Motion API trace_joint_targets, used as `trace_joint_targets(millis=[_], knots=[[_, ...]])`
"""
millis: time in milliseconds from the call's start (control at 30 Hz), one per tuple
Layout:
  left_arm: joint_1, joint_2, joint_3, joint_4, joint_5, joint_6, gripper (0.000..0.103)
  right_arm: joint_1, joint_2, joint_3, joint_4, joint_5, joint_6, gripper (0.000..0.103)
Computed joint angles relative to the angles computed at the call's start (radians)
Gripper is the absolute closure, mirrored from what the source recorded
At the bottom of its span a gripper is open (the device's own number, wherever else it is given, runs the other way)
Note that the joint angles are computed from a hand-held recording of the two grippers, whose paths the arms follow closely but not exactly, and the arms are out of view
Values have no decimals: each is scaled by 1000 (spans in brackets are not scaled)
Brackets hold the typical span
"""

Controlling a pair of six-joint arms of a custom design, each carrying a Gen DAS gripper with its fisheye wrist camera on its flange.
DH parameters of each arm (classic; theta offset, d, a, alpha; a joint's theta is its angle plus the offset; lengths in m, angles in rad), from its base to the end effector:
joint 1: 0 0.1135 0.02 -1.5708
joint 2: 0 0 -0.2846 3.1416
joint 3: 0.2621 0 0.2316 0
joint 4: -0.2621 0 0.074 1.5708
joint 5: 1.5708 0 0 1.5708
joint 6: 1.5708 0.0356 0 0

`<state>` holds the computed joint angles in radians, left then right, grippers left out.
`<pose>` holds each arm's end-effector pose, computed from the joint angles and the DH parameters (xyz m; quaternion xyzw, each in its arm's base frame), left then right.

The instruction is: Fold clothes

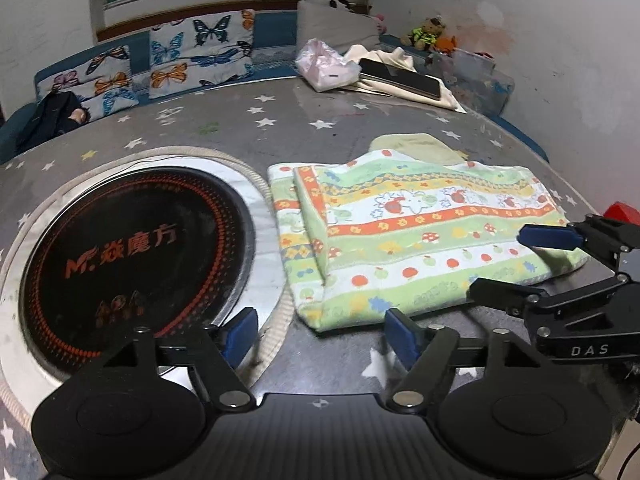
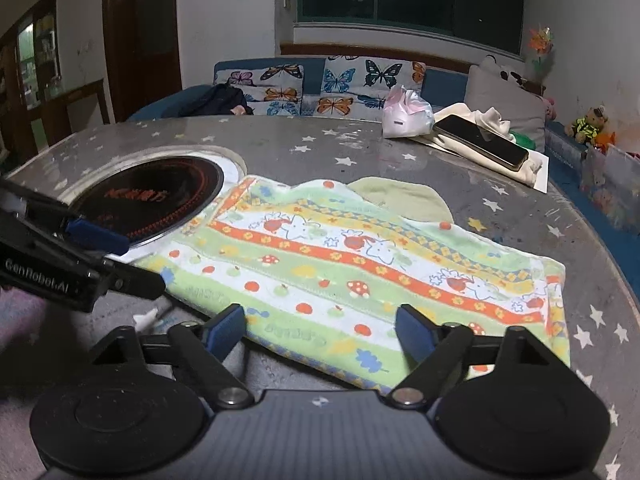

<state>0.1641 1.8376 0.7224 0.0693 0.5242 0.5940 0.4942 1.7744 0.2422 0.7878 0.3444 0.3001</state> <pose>0.2988 0.0314 0.1229 0.2646 0.8970 -0.1398 0.3254 0.2040 0.0962 0.0982 -0.0189 0.9047 0.0083 0.4255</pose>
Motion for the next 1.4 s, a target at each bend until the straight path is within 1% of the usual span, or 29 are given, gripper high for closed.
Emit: trace_joint_targets(millis=[133, 200, 267, 367, 433, 633, 800, 967, 1133, 1333, 1400], knots=[[25, -10, -9, 3, 10, -18, 15, 28, -3, 4, -13, 33, 12, 6], [40, -16, -15, 9, 19, -19, 12, 37, -2, 5, -12, 50, 24, 4], [53, -17, -16, 7, 26, -22, 8, 44, 0, 5, -10, 67, 39, 0], [72, -19, -23, 11, 34, -25, 5, 48, 5, 11, -20, 76, 62, 0], [86, -22, -26, 12, 38, -26, 0, 58, 13, 11, -18, 95, 77, 0], [116, -30, -36, -3, 40, -22, 0, 88, 4, 5, -59, 136, 144, 0], [127, -31, -54, 1, 36, -10, 0, 101, -3, -3, -89, 141, 180, 0], [134, -22, -52, -19, 32, -18, 0, 111, 2, -6, -100, 152, 211, 0], [133, -17, -52, -33, 10, -21, 0, 129, 3, 24, -166, 171, 239, 0], [130, -17, -56, -29, -3, -21, 0, 141, 13, 90, -285, 191, 259, 0], [127, -18, -62, -21, -9, -20, 0, 137, 13, 97, -295, 187, 264, 0]])
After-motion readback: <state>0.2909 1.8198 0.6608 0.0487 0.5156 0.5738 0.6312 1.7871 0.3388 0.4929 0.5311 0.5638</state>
